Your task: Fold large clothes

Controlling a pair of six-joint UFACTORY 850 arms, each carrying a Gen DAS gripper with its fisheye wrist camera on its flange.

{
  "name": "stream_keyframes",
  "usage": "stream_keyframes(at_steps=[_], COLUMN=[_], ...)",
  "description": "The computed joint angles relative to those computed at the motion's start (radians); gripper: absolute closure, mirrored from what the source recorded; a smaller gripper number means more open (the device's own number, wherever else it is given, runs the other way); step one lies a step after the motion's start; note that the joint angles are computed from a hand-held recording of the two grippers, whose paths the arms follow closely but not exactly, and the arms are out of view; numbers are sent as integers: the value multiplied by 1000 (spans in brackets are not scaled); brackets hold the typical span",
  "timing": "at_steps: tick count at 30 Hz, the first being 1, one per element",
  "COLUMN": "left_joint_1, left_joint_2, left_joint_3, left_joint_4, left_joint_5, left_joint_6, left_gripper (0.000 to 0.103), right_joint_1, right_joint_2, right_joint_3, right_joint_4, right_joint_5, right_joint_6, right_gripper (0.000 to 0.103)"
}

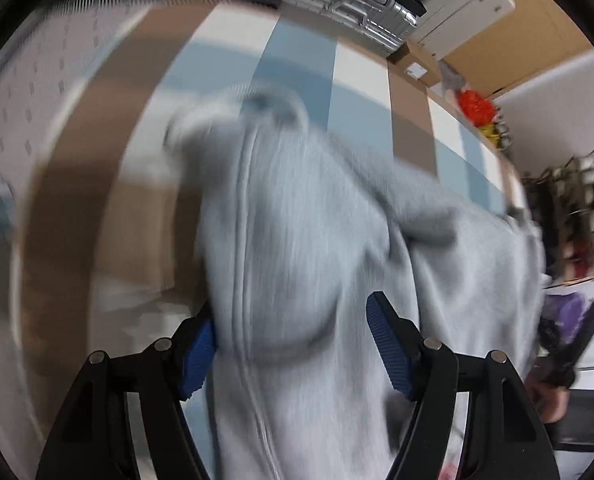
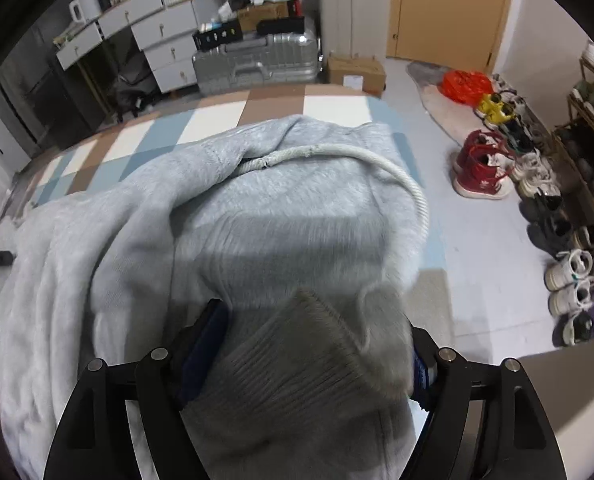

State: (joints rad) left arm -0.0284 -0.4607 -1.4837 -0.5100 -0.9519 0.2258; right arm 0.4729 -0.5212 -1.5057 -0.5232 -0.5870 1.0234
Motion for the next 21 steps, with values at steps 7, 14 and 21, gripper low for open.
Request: stream_keyframes(at_steps=[7, 14, 21], left_joint_1=[-14, -9, -66], left_joint_2=[110, 118, 67], left_joint_3=[164, 201, 123], left_joint_4=[-16, -78, 41], left_joint_5=[75, 129, 151], left_joint_6=[114, 71, -26], left_gripper=[38, 91, 91], right_joint_1=[66, 167, 166], right_joint_2=[212, 295, 329], right_joint_3=[215, 296, 357], right_joint_4=[-149, -231, -171], right_joint_5=[52, -40, 23], right_joint_6=[199, 252, 286], right_gripper=[17, 14, 14])
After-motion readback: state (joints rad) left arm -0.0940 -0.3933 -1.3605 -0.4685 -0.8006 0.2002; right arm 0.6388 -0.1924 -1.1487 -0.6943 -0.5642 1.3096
